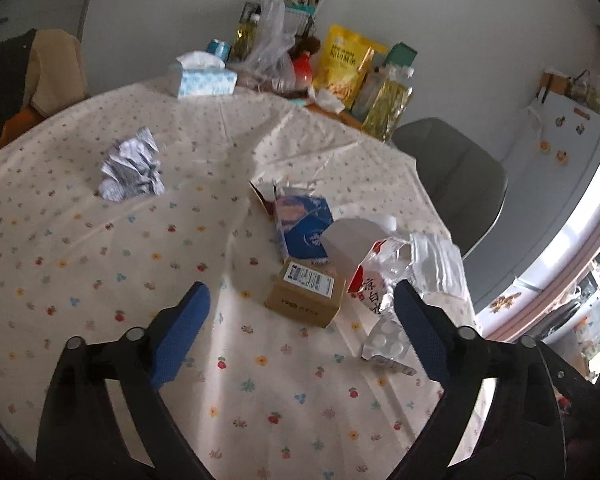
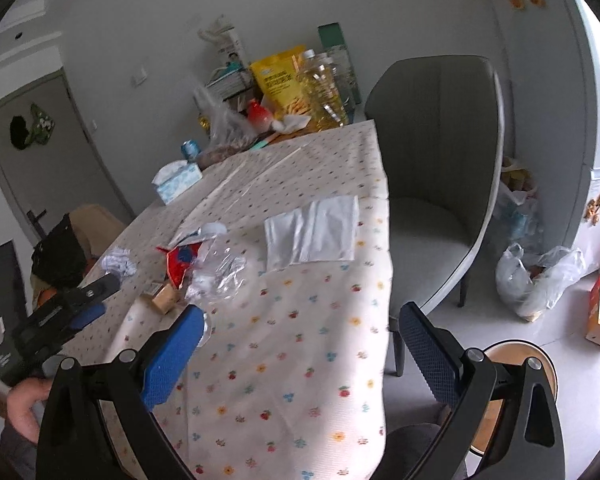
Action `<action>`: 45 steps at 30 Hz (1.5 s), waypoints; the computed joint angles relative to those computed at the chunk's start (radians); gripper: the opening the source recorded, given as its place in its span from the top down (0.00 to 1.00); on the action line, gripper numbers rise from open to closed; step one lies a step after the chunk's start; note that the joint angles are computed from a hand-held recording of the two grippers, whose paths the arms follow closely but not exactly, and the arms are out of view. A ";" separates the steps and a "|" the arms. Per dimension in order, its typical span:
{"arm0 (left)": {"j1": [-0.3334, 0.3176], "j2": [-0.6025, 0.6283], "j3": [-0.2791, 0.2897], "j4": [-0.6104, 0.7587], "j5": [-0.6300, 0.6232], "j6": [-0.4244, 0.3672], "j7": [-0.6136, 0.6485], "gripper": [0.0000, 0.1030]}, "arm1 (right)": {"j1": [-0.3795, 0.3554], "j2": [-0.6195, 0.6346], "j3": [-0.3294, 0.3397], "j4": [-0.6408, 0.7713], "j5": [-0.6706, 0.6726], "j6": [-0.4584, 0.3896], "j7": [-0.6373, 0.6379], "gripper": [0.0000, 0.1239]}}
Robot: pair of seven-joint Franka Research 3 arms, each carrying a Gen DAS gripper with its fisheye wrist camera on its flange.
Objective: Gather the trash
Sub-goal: 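Grasp the small brown box with the left gripper while the right grasps the white blister pack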
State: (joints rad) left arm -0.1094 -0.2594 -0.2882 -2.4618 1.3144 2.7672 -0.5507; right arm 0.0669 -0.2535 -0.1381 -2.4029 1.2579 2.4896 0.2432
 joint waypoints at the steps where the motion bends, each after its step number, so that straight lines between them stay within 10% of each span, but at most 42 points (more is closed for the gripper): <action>1: 0.000 0.013 0.005 0.007 -0.010 0.006 0.017 0.18 | 0.000 0.003 0.001 0.002 -0.007 -0.003 0.007 0.23; 12: -0.013 0.154 0.053 0.094 -0.217 0.044 0.271 0.49 | 0.004 0.033 0.016 0.030 -0.076 -0.021 0.060 0.23; 38: 0.043 -0.111 -0.018 -0.098 -0.299 -0.029 0.309 0.49 | 0.143 0.117 0.136 0.071 -0.266 0.027 0.219 0.27; 42: 0.051 -0.113 -0.031 -0.096 -0.307 -0.025 0.315 0.49 | 0.150 0.118 0.133 0.077 -0.304 0.018 0.219 0.60; 45: 0.055 -0.101 -0.042 -0.081 -0.300 -0.021 0.314 0.49 | 0.130 0.122 0.103 0.100 -0.295 -0.098 0.218 0.63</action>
